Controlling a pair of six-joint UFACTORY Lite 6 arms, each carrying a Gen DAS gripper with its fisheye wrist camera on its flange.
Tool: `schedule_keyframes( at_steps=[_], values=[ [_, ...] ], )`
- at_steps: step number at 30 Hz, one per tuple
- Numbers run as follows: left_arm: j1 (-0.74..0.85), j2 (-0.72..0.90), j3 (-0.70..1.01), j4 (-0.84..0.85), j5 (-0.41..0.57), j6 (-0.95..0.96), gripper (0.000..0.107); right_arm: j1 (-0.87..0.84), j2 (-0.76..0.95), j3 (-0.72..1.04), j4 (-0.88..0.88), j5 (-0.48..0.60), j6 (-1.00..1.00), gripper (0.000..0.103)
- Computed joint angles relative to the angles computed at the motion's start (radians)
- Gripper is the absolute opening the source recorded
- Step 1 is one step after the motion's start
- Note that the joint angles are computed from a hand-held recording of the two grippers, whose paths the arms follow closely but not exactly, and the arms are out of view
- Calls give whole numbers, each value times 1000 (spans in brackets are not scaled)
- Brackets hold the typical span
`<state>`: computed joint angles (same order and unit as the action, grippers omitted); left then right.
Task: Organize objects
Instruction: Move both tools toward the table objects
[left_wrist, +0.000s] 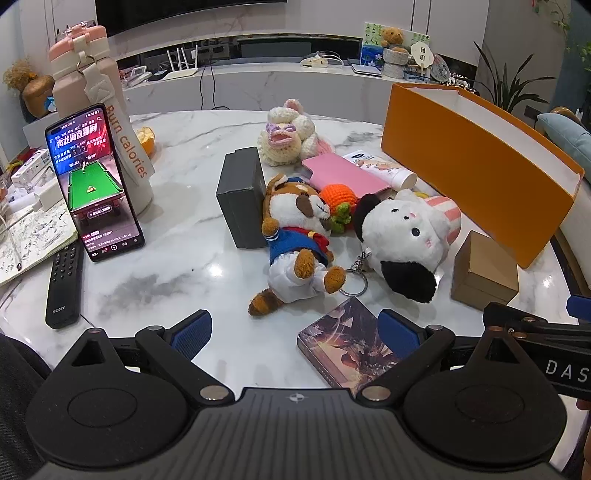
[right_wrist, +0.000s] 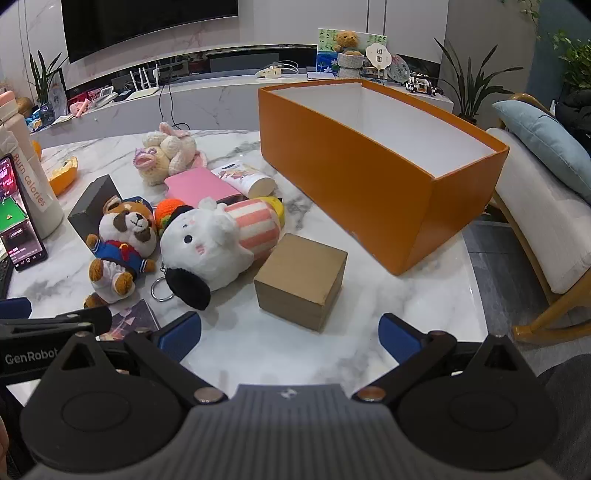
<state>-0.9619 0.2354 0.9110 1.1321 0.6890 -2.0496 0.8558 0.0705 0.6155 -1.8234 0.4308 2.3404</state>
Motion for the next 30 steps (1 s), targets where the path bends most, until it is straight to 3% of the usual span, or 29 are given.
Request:
schedule_keyframes(
  at_steps=[30],
  values=[
    [-34, 41, 9, 15, 0, -59, 103, -2, -5, -32, -51, 5, 57, 102]
  ],
)
